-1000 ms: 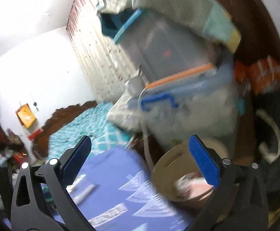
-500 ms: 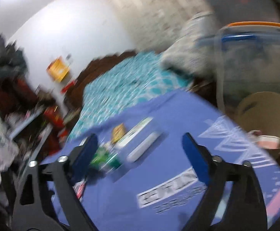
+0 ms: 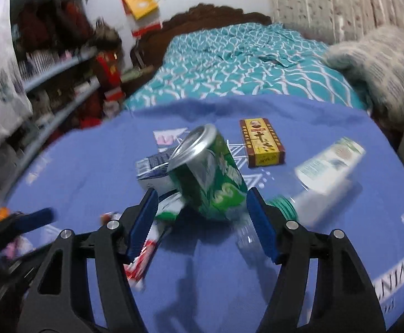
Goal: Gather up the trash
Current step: 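Grasp the green can with right tool while left tool grasps the green wrapper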
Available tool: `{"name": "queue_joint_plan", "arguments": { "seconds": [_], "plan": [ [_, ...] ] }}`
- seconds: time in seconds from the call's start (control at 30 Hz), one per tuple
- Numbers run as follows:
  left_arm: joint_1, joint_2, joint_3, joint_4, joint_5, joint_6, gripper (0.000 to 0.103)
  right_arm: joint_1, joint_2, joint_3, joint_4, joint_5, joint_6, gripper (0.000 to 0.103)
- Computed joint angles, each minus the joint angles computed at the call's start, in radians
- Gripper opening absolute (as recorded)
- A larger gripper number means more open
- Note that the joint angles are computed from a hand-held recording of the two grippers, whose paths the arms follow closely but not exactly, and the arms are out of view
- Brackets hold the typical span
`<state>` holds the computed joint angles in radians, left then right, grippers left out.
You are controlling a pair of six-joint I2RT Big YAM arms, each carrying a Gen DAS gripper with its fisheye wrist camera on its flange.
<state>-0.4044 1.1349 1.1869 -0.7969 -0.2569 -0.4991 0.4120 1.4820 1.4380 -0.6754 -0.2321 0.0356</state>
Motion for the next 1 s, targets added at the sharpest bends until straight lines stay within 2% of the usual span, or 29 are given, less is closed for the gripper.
{"name": "queue_joint_plan", "arguments": {
  "seconds": [0.1, 0.17, 0.2, 0.23, 0.27, 0.4, 0.47, 0.53, 0.6, 0.67, 0.73, 0.8, 0.9, 1.0],
  "plan": [
    [0.009, 0.001, -0.007, -0.006, 0.019, -0.005, 0.08, 0.022, 0.081, 0.066, -0.03, 0.066, -0.007, 0.067],
    [0.014, 0.002, -0.01, -0.008, 0.025, -0.004, 0.08, 0.021, 0.115, 0.091, -0.048, 0.05, -0.007, 0.045],
    [0.016, 0.006, -0.009, -0.009, 0.029, 0.0, 0.08, 0.017, 0.125, 0.094, -0.045, 0.033, -0.012, 0.038],
    [0.016, 0.011, -0.006, -0.007, 0.032, 0.004, 0.08, 0.013, 0.124, 0.088, -0.027, 0.02, -0.008, 0.026],
    [0.017, 0.019, 0.0, -0.004, 0.038, 0.015, 0.079, 0.005, 0.112, 0.074, -0.004, 0.005, 0.005, 0.02],
    [0.011, 0.088, 0.055, -0.006, 0.032, 0.099, 0.075, -0.038, 0.0, -0.025, 0.112, -0.021, 0.023, 0.02],
    [0.008, 0.137, 0.095, -0.017, 0.051, 0.136, 0.075, -0.058, -0.051, -0.058, 0.141, -0.027, 0.023, 0.02],
    [0.001, 0.181, 0.131, -0.034, 0.061, 0.152, 0.076, -0.091, -0.096, -0.088, 0.155, -0.07, 0.042, 0.02],
    [0.009, 0.21, 0.159, -0.043, 0.128, 0.14, 0.076, -0.126, -0.131, -0.111, 0.148, -0.136, 0.068, 0.02],
    [0.028, 0.206, 0.154, -0.012, 0.255, 0.085, 0.076, -0.168, -0.168, -0.142, 0.142, -0.22, 0.113, 0.02],
    [0.047, 0.181, 0.122, 0.043, 0.371, 0.033, 0.076, -0.2, -0.206, -0.191, 0.154, -0.277, 0.147, 0.02],
    [0.067, 0.136, 0.06, 0.13, 0.511, -0.046, 0.086, -0.231, -0.247, -0.245, 0.155, -0.329, 0.166, 0.02],
    [0.081, 0.092, -0.018, 0.227, 0.643, -0.15, 0.087, -0.261, -0.272, -0.313, 0.158, -0.42, 0.23, 0.02],
    [0.067, 0.087, -0.053, 0.276, 0.716, -0.229, 0.086, -0.282, -0.289, -0.372, 0.178, -0.495, 0.301, 0.02]
  ]
}}
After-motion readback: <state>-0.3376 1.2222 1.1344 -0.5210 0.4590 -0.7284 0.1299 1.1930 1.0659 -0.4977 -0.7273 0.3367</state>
